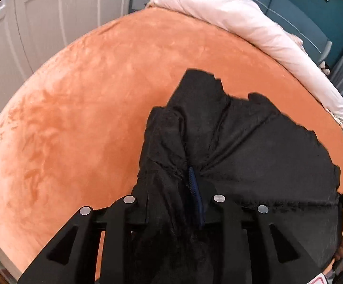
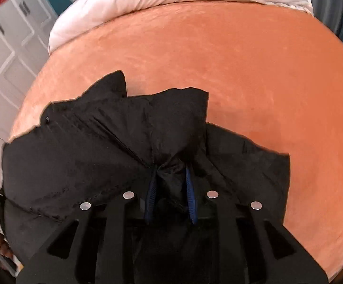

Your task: Fold large clothes

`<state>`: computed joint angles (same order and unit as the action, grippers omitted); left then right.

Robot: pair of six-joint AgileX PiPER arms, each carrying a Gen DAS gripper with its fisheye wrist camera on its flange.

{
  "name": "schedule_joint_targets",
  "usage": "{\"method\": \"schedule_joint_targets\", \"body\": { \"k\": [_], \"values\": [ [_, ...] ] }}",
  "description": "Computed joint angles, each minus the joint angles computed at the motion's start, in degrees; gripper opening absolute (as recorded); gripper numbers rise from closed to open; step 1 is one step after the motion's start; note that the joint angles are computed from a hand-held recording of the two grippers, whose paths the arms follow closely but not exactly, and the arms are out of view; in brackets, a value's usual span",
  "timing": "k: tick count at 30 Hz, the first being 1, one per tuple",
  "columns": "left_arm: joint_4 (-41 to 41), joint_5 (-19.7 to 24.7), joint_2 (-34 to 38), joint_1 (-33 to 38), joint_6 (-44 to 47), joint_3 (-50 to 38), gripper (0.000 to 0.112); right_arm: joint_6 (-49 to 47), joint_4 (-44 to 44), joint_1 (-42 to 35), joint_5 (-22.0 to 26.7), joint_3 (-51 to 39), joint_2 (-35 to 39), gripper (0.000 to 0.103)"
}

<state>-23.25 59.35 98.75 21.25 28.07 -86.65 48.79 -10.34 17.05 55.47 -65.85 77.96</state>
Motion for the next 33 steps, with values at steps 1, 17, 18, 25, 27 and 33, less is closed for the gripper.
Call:
{"method": "schedule_joint_targets", "body": {
  "k": [1,17,18,25,27,33],
  "values": [
    [0.89,-0.54,-1.96,0.19,-1.12,0.36,0.03,2.16,-1.78,1.33,2.07,-0.78,-2.33,0.023],
    [8.4,-18.51,-11.54,-17.87,-4.24,15.93,0.054,15.4,-18.74,15.86,-0.83,-0.11,3.38,0.024],
    [7.11,-21.72,-11.77,-17.53,-3.41,18.25,0.061,16.42,-19.35,15.87,-2.69,1.34,3.06,0.024],
    [2.33,-33.54,-11.98,-18.18,1.03,26.62,0.065,22.99,-26.96,18.94,-6.18,5.22,4.67,0.025],
    [3.53,-35.05,-11.69,-18.82,-0.18,27.22,0.066,22.71,-26.85,18.63,-6.57,5.06,5.06,0.025],
    [-4.67,-16.73,-10.23,-9.56,3.52,14.87,0.069,26.15,-25.56,14.77,-3.5,4.32,-4.74,0.068]
  ]
}}
